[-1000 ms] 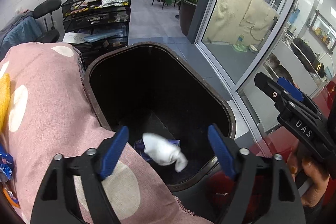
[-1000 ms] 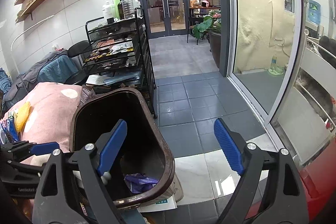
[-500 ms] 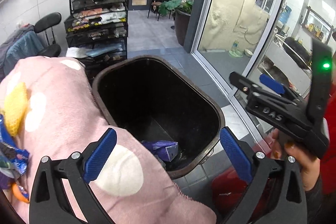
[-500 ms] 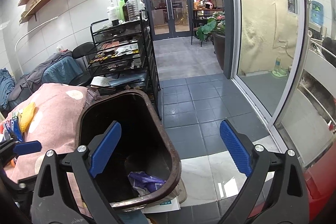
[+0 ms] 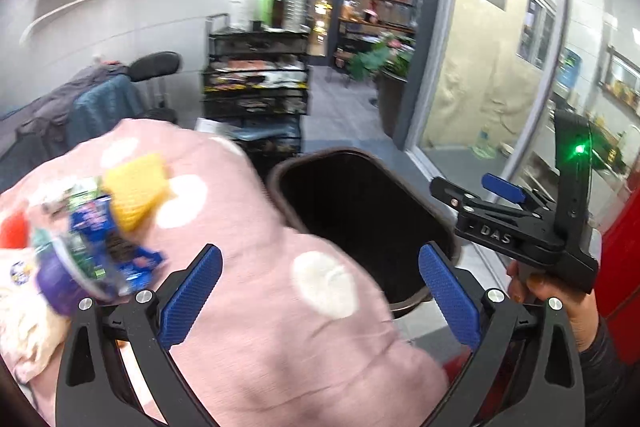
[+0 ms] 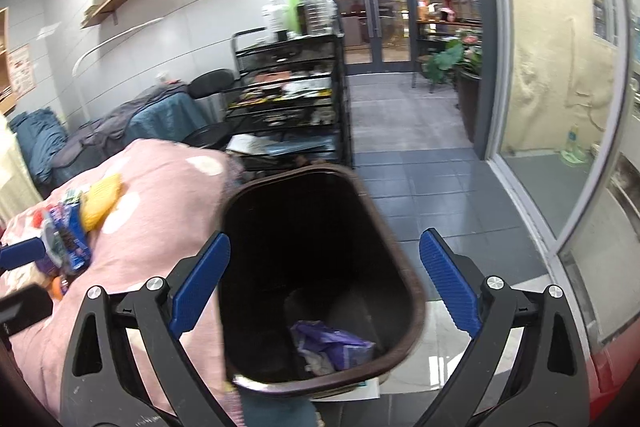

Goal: Collect trash
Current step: 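Move both tools back over the trash on the bed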

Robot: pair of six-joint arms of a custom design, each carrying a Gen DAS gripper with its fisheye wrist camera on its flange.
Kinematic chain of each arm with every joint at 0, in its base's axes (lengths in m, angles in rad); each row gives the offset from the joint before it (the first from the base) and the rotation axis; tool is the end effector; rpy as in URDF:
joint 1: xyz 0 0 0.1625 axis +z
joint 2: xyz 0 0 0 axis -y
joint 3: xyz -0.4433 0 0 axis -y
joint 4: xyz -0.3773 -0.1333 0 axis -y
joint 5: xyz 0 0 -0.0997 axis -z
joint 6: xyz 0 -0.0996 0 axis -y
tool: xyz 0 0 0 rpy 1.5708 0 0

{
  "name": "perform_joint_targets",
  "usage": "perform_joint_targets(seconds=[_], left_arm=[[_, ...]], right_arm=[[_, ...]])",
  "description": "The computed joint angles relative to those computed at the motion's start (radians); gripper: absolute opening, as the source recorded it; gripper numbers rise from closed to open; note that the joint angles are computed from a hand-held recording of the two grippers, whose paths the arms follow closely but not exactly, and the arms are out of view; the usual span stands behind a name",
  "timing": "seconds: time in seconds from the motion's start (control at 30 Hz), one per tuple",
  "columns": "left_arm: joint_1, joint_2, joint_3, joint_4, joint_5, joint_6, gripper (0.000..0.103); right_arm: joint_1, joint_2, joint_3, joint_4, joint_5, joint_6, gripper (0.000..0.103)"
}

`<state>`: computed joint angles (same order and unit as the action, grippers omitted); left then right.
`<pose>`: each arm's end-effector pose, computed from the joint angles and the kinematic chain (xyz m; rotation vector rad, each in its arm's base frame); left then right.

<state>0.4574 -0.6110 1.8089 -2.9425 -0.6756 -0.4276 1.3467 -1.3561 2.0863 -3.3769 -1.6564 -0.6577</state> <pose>-0.4537 -0.4585 0.0213 0.7240 2.3314 -0.9681 0.0083 -0.5252 0.3846 0.4438 -2.2921 1.2167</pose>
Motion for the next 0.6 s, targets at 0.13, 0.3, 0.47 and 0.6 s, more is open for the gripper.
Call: perform_joint_targets(seconds=[0.13,0.3,0.47,0.6], left_arm=[[-0.014,-0.046,0.067,0.017,0.072,-0.07,0.098],[-0.033,-0.117,0.16,0.094,0.154,-0.209,0.098],[-0.051,-0.203,0.251,0.244,0.209,-0.412,0.098],[-0.064,-0.292,0.333,0.397,0.229,-0.626,0.098]], right_arm=[[0.028,0.011,0.015,0.037,0.023,-0.028,0.094],[0.069,0.027,0.038,0.083,0.056,-0.071,0.094],[0.118,0.048,0.053,0.13,0.078,-0.118,0.094],[0.162,0.069,0.053,0.18,0.085,-0.157,0.094]])
